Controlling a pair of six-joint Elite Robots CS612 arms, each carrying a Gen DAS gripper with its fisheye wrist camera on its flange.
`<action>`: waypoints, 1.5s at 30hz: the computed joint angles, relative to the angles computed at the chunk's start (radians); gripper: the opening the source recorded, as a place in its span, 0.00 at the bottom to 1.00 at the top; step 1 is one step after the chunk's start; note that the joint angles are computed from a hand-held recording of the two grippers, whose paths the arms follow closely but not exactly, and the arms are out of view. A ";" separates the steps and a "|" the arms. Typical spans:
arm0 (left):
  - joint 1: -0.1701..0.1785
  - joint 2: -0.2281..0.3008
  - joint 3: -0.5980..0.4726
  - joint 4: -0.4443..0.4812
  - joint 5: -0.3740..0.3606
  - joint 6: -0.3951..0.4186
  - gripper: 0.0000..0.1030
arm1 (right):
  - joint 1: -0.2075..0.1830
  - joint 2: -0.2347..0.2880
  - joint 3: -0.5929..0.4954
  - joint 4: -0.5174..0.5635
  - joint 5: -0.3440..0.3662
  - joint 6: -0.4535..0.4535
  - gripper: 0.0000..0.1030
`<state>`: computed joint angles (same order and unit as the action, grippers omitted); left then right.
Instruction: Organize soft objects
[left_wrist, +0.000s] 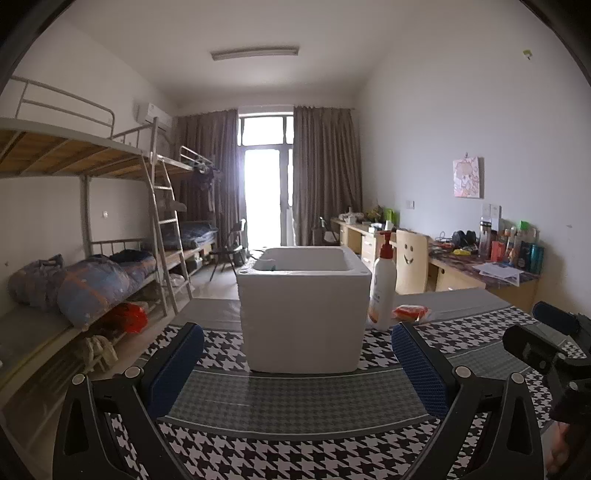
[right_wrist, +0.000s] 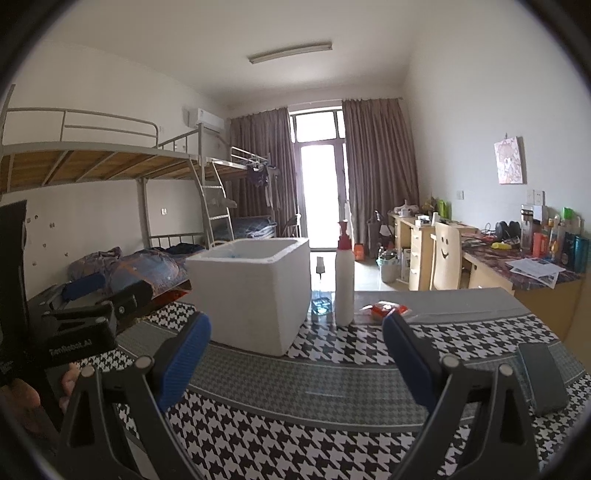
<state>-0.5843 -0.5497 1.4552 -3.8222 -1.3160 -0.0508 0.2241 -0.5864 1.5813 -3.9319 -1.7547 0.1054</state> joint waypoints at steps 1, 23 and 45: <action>-0.001 0.001 0.001 -0.007 0.004 0.004 0.99 | 0.001 0.000 0.000 0.007 -0.006 0.004 0.94; 0.001 0.004 0.013 0.028 0.020 -0.001 0.99 | 0.000 0.005 -0.004 0.038 -0.007 0.026 0.94; 0.004 0.005 0.012 0.042 0.024 -0.005 0.99 | -0.001 0.007 -0.005 0.039 -0.003 0.029 0.94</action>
